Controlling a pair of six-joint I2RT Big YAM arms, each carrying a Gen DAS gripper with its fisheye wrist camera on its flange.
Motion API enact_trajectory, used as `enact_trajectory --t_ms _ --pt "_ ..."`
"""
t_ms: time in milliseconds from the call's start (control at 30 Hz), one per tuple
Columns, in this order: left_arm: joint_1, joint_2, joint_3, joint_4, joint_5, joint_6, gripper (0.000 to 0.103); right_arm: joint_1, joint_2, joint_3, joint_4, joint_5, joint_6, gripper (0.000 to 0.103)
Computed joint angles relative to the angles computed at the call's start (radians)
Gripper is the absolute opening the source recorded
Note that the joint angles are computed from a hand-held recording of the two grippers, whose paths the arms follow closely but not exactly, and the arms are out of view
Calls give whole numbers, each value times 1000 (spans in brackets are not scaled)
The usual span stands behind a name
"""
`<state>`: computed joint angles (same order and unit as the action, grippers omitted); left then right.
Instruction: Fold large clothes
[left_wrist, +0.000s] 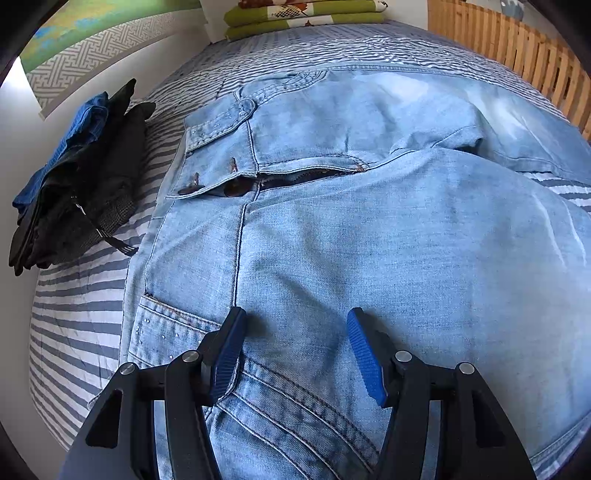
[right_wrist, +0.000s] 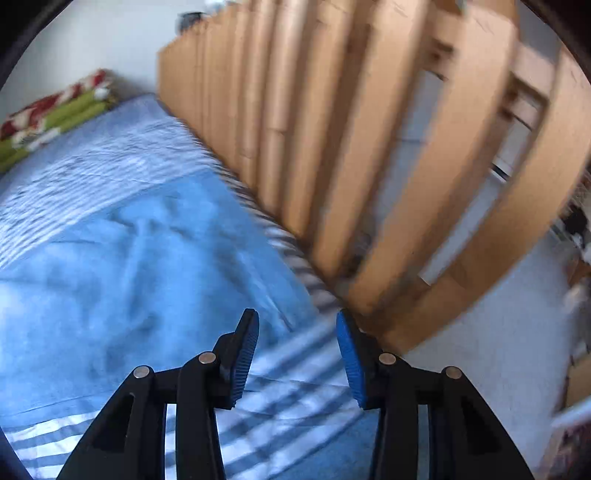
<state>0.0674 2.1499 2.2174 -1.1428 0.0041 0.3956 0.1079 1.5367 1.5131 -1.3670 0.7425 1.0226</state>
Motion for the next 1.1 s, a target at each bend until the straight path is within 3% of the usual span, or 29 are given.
enact_trajectory --t_ms 100,133,200,233,300,433,467,567,733,933,1100 --pt "2 10 20 -18 7 0 60 25 19 38 9 17 -5 40" --pt "4 16 33 -32 13 -6 60 29 16 39 46 -3 -21 40" --pt "8 20 44 -48 25 -17 60 30 15 40 158 -113 -119 46" --pt "11 22 51 -61 35 -22 60 26 39 56 200 -224 -186 49" --pt "19 23 65 -91 56 -30 60 21 95 91 203 -369 -248 53" --pt "54 -54 -13 -58 61 -64 60 49 186 171 96 -281 -288 53" --pt "65 -73 -31 -49 58 -67 60 47 184 184 66 -292 -263 53" --pt "116 -126 -72 -33 59 -99 60 45 83 123 128 -337 -193 53" --pt "216 -168 -98 -69 145 -191 64 122 -124 13 91 -282 -82 53" --pt "264 -189 -171 -85 223 -213 70 254 -317 -151 51 -257 159 53" --pt "271 -132 -137 -119 314 -312 71 399 -455 -302 0 -246 407 54"
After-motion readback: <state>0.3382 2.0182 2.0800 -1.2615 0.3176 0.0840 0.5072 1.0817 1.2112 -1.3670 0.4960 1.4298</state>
